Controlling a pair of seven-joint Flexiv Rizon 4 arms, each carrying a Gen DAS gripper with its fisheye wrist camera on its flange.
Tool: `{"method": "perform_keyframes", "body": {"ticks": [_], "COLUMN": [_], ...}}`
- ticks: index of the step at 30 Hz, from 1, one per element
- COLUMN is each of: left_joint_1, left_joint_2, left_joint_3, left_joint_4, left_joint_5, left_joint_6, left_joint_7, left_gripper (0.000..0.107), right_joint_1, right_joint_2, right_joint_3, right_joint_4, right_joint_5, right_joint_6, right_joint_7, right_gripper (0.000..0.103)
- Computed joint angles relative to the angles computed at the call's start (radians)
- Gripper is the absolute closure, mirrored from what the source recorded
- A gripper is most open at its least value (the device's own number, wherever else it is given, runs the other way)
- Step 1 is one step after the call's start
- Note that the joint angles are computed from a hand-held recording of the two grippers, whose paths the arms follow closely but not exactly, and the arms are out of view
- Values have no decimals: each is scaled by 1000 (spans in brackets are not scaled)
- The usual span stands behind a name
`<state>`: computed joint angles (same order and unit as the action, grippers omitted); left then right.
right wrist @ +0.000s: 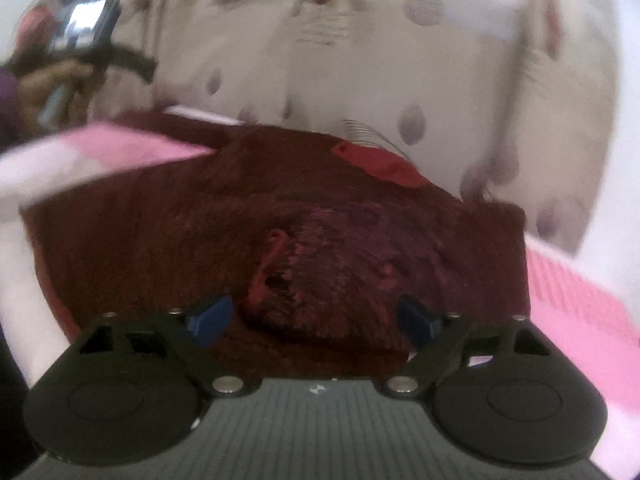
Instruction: Fold small clothes
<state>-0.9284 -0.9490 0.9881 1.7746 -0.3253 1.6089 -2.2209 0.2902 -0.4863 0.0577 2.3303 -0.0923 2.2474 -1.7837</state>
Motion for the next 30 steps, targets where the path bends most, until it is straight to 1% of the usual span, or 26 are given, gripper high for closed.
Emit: {"method": "perform_keyframes", "body": {"ticks": [1, 2, 4, 6, 7, 8, 9, 10, 11, 12, 13, 14, 15, 16, 17, 19, 21, 23, 25, 28, 30], "left_joint_1": [16, 13, -10, -25, -25, -29, -15, -18, -18, 2, -5, -41, -58, -47, -21, 7, 4, 7, 8, 22, 25], "left_joint_2": [44, 61, 54, 36, 27, 17, 13, 0, 9, 26, 19, -3, -15, -8, 9, 27, 23, 27, 29, 35, 37], "left_joint_3": [-68, -102, -129, -145, -155, -164, -178, -178, -196, -226, -224, -201, -201, -209, -238, -271, -282, -300, -315, -342, -354], "left_joint_4": [27, 55, 95, 125, 136, 147, 158, 166, 180, 193, 211, 223, 233, 235, 237, 236, 243, 252, 256, 258, 257], "left_joint_5": [30, 11, -7, -34, -48, -65, -78, -104, -125, -132, -157, -203, -256, -243, -235, -246, -279, -304, -334, -363, -386], "left_joint_6": [26, 45, 91, 145, 171, 192, 212, 217, 202, 223, 274, 291, 303, 306, 316, 310, 340, 360, 375, 389, 391], "left_joint_7": [-3, 13, 5, 0, -1, -5, -4, -8, -11, -18, -24, -35, -23, -31, -17, 8, 18, 35, 51, 88, 119], "left_gripper": [11, 11, 11, 11, 11, 11, 11, 11, 11, 11, 11, 11, 11, 11, 11, 11, 11, 11, 11, 11, 11], "right_joint_1": [2, 4, 38, 63, 78, 115, 157, 172, 158, 117, 104, 118, 130, 118, 91, 25, -46, -127, -199, -268, -313], "right_joint_2": [-4, -8, -12, -19, -21, -26, -36, -41, -40, -34, -29, -29, -27, -21, -15, -7, -17, -42, -82, -148, -199], "right_joint_3": [-5, -10, -39, -58, -69, -98, -133, -146, -138, -110, -106, -122, -156, -165, -175, -186, -210, -215, -231, -249, -245], "right_joint_4": [-5, -14, -30, -46, -56, -69, -83, -100, -112, -119, -121, -125, -132, -143, -165, -217, -290, -359, -436, -509, -538], "right_joint_5": [-15, -30, -32, -30, -25, -4, 30, 56, 59, 31, 34, 84, 109, 136, 160, 191, 217, 212, 215, 206, 197], "right_joint_6": [-5, -18, -58, -94, -118, -139, -153, -177, -197, -209, -191, -147, -98, -70, -40, -20, -36, -76, -140, -200, -208], "right_joint_7": [-19, -35, -94, -141, -161, -193, -223, -229, -211, -184, -190, -220, -213, -213, -207, -180, -141, -80, -6, 89, 151], "right_gripper": [19, 19, 23, 25, 28, 33, 48, 63, 67, 76, 82, 82, 82, 82, 82, 82, 82, 82, 82, 83, 83]}}
